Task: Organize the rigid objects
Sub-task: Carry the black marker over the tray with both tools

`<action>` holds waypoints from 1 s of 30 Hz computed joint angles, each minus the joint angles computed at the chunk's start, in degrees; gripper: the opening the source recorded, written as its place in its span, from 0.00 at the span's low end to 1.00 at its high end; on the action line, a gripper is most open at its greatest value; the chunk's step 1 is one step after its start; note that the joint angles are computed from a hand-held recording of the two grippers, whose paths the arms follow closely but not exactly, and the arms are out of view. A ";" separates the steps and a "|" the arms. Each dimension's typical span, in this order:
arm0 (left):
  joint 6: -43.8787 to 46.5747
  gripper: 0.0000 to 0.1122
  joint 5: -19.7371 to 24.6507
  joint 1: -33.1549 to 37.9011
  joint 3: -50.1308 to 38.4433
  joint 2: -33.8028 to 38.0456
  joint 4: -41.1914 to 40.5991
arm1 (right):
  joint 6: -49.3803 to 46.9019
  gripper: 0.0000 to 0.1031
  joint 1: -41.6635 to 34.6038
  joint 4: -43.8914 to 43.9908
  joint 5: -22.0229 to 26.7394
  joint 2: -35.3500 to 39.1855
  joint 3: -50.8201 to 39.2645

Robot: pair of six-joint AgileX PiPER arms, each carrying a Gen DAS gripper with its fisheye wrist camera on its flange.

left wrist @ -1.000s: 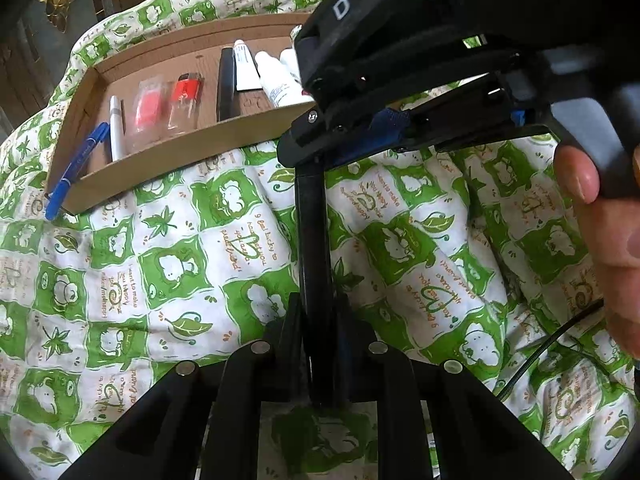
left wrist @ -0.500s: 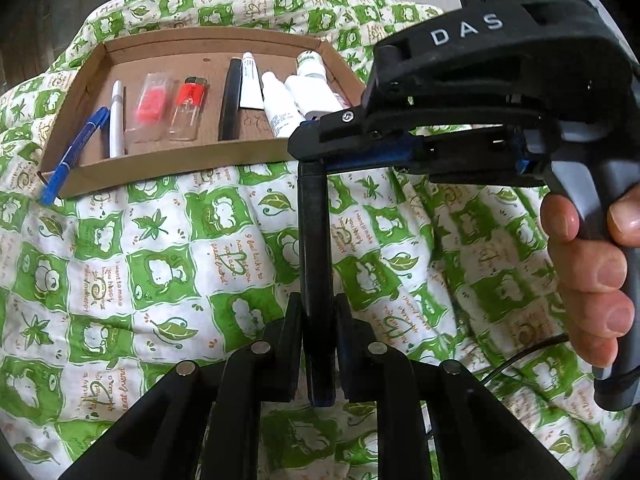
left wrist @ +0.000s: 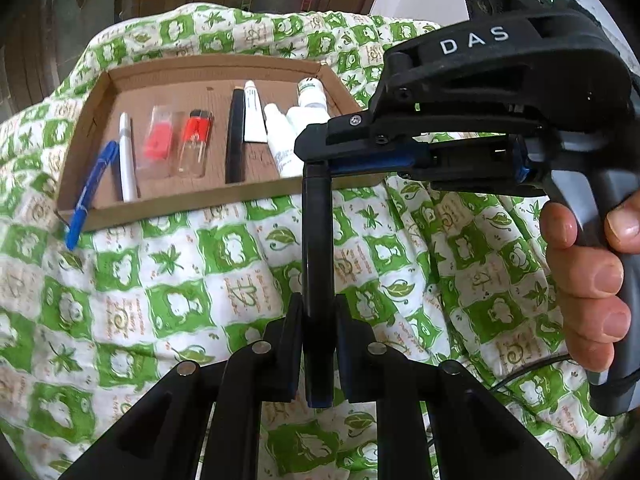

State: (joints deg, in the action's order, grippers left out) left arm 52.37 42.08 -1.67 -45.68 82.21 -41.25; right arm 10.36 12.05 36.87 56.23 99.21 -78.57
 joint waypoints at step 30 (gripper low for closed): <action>-6.05 0.12 0.11 0.71 -15.12 8.23 6.66 | 2.77 0.15 0.09 -2.14 8.17 14.60 -26.17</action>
